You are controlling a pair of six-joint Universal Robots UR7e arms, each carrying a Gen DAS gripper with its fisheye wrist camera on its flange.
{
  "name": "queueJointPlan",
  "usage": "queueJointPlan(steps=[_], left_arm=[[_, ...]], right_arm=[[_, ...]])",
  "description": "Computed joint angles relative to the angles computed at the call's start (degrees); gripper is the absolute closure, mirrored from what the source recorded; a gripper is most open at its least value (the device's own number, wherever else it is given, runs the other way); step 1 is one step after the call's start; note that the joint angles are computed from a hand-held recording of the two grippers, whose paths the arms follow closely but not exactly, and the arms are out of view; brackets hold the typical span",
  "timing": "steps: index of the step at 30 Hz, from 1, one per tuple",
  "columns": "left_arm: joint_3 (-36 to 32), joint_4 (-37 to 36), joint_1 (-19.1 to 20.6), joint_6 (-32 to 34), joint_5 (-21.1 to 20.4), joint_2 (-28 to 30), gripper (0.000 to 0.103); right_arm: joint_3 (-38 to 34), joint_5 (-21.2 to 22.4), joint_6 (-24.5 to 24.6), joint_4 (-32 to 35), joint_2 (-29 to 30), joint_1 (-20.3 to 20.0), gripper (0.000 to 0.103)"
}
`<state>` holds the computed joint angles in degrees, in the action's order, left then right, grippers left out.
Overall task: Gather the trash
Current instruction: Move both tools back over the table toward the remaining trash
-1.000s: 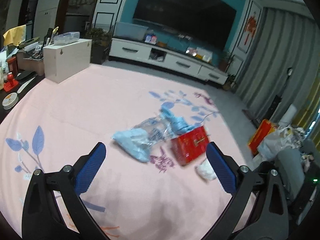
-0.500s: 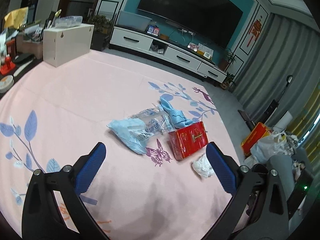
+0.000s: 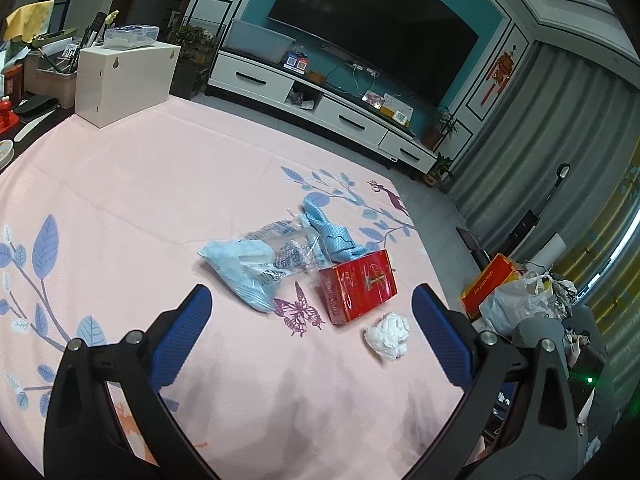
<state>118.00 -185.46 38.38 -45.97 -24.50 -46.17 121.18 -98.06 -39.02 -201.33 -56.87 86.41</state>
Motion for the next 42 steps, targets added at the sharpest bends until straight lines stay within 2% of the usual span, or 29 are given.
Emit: queueJointPlan(steps=[5, 12, 15, 20, 22, 25, 29, 36, 38, 40, 41, 42], left_arm=[[0.34, -2.12, -0.17, 1.16, 0.60, 0.19, 0.006], [0.71, -2.77, 0.28, 0.99, -1.00, -0.27, 0.012], [0.77, -4.71, 0.46, 2.18, -2.66, -0.15, 0.018], [0.63, -3.17, 0.36, 1.62, -1.76, -0.16, 0.019], [0.66, -2.80, 0.42, 1.20, -1.90, -0.28, 0.019], [0.81, -2.18, 0.43, 0.67, -1.80, -0.62, 0.019], [1.37, -1.22, 0.64, -0.82, -1.49, -1.44, 0.019], [-0.47, -1.11, 3.04, 0.10, -5.20, -1.15, 0.019], [-1.73, 1.23, 3.88, 1.24, -6.05, -1.11, 0.019], [-2.57, 5.61, 4.32, -0.35, -4.49, -1.56, 0.019], [-2.62, 6.70, 4.72, -0.96, -4.55, -2.02, 0.019], [-2.60, 6.92, 5.39, -0.99, -5.58, -2.57, 0.019]], right_arm=[[0.38, 0.78, -0.52, -0.26, -0.26, -0.13, 0.003], [1.10, 2.60, -1.48, -0.99, -0.67, -0.37, 0.003], [1.35, 3.08, -1.69, -2.08, -0.75, -0.48, 0.004], [1.27, 3.55, -0.76, -1.50, -1.21, -0.80, 0.015], [1.16, 3.52, -0.44, -1.26, -1.28, -0.83, 0.023], [1.05, 3.36, -0.20, -1.18, -1.31, -0.82, 0.027], [0.74, 2.76, 0.65, -0.80, -1.31, -0.78, 0.028], [0.17, 2.55, 1.51, 0.96, -1.72, -1.02, 0.028], [-0.18, 2.49, 1.36, 2.40, -1.92, -1.08, 0.028], [-0.85, 1.71, 1.95, 4.75, -2.20, -0.85, 0.027], [-1.22, 1.68, 2.14, 5.86, -2.30, -0.78, 0.026], [-2.42, 1.52, 2.52, 9.33, -2.57, -0.27, 0.019]])
